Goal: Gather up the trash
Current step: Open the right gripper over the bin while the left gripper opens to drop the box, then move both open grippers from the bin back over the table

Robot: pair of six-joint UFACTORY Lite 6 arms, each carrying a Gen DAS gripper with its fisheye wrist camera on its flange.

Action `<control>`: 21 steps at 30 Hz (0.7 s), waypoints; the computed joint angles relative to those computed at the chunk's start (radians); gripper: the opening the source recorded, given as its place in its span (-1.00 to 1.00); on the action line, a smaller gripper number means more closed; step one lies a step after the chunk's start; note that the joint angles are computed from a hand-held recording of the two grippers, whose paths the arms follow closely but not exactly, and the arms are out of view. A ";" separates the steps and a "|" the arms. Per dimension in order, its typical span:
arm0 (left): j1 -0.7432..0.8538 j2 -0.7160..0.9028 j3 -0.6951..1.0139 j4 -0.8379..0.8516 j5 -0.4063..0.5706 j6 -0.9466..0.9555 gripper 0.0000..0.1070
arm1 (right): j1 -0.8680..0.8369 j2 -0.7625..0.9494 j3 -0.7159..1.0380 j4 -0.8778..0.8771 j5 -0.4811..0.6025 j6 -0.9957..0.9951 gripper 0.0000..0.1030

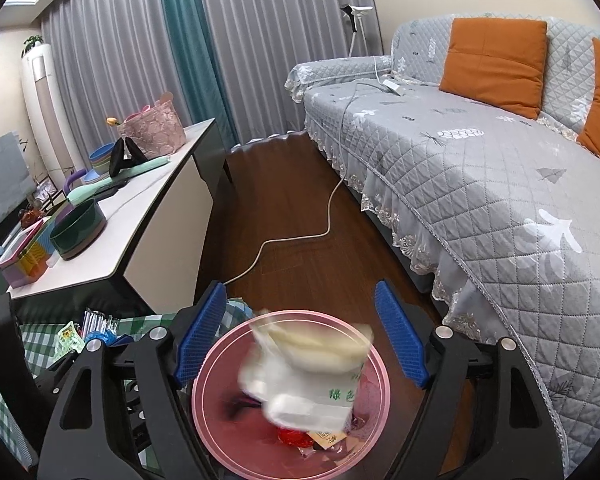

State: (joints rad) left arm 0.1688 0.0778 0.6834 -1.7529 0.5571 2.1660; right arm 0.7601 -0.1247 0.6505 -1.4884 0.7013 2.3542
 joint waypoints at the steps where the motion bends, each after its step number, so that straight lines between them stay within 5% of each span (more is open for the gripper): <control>1: 0.008 -0.006 -0.004 0.004 0.002 -0.001 0.19 | -0.001 0.001 0.001 -0.002 -0.002 -0.001 0.49; 11: 0.122 -0.095 -0.053 0.107 0.050 -0.047 0.19 | 0.047 0.012 0.035 0.009 0.028 -0.015 0.49; 21: 0.407 -0.135 -0.015 0.314 0.176 -0.110 0.19 | 0.146 0.082 0.142 0.023 0.085 -0.046 0.49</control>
